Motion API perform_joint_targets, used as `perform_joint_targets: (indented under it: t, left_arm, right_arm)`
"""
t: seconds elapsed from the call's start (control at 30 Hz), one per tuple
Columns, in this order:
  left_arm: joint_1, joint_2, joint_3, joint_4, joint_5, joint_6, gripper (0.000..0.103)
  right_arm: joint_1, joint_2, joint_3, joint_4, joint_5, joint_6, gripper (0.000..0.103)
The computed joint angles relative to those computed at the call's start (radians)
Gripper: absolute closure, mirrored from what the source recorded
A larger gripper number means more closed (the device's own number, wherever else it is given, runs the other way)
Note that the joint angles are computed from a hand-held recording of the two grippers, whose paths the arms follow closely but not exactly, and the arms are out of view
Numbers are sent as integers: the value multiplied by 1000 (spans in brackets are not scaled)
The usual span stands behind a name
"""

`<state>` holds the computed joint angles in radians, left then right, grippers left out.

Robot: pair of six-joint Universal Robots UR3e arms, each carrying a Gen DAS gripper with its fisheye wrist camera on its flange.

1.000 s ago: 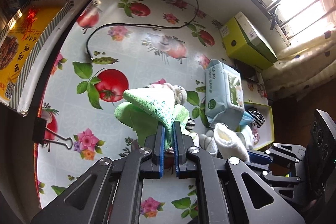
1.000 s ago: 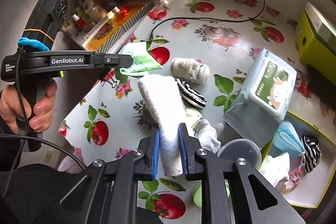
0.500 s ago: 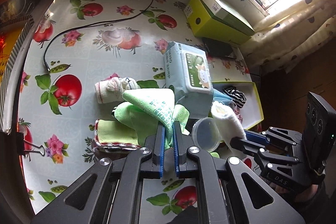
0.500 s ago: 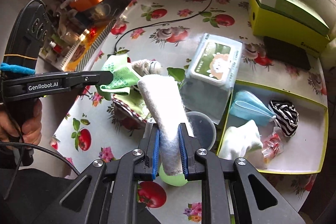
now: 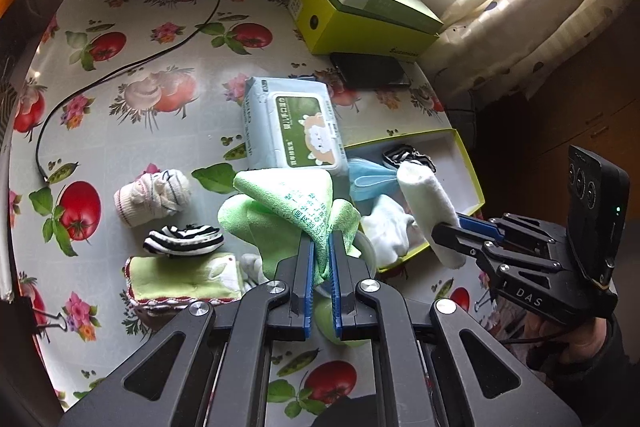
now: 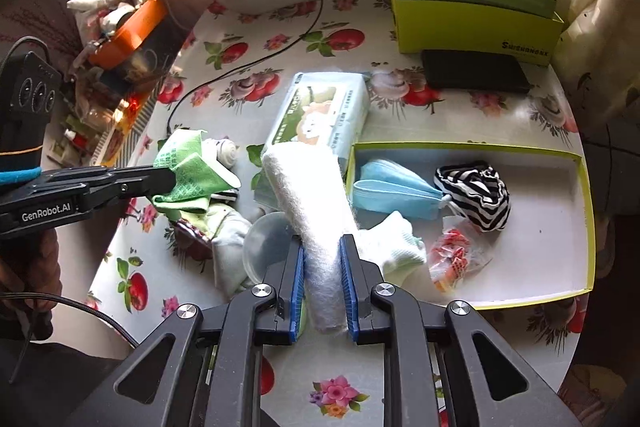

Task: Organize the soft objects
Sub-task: 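Carry the green cloth and white towel in both grippers over the tray, then open the right gripper to drop the white towel while the left gripper releases the green cloth in the tray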

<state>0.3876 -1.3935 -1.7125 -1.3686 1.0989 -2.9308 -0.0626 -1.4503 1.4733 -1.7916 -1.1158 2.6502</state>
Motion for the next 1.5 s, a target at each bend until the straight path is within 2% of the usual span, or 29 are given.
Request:
perform_joint_targets:
  t: [0.33,0.8,1.5]
  left_arm:
    - [-146,-142,131,41,25,-48,96]
    - [-264,-291,261,63,63,-90,96]
    - [-333,-400,367,50,94,-118,96]
  right_arm:
    - [-115,10,28,-51,-3,10,87]
    - [-238,104,-3,-102,-32,24,87]
    - [-215,374,-89,-379,-321,81,86]
